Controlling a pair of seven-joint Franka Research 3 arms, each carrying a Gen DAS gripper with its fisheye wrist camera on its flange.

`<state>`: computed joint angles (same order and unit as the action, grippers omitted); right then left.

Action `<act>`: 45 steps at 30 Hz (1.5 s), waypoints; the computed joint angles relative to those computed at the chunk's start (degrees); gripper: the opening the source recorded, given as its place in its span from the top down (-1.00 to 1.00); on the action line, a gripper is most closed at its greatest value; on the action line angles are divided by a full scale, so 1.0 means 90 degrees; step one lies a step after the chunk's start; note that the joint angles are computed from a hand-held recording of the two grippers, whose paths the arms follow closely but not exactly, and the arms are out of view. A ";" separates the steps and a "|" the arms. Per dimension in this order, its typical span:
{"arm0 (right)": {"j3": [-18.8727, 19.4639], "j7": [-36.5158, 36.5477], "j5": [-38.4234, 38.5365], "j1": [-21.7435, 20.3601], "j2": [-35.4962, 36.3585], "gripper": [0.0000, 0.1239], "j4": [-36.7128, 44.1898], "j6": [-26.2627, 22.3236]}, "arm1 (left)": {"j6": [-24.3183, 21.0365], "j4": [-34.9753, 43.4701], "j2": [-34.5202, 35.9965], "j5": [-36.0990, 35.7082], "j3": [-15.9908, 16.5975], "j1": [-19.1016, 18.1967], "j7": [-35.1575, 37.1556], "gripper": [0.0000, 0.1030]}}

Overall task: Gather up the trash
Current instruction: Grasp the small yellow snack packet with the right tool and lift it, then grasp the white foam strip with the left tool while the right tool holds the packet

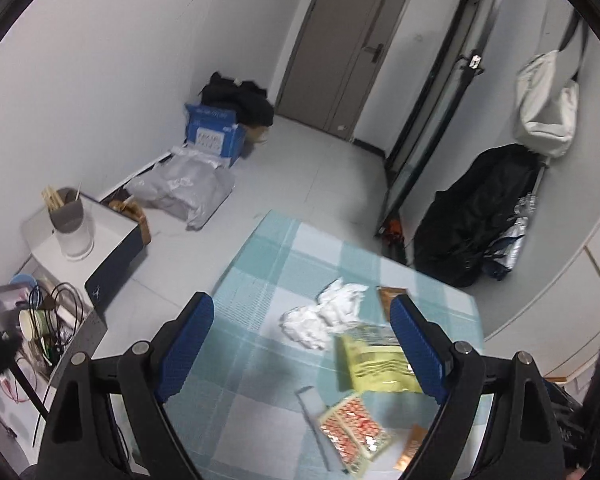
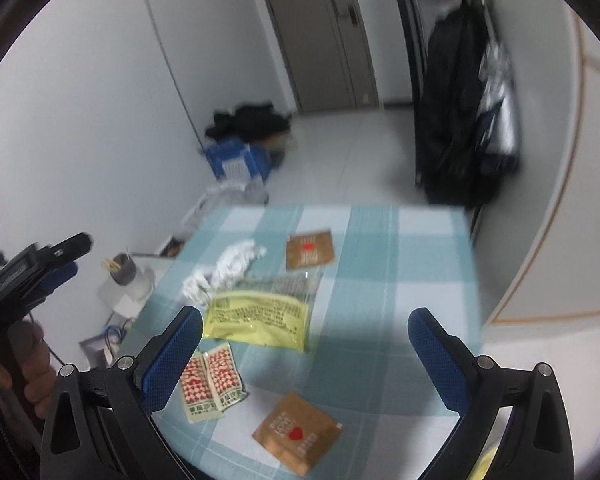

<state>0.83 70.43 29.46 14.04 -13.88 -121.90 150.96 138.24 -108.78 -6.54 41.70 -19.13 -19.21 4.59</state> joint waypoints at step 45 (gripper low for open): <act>0.0030 -0.0536 0.0523 -0.0225 0.0842 0.87 0.0822 -0.1359 | -0.0729 0.0096 0.0487 -0.3773 0.0245 -0.0179 0.3042 -0.67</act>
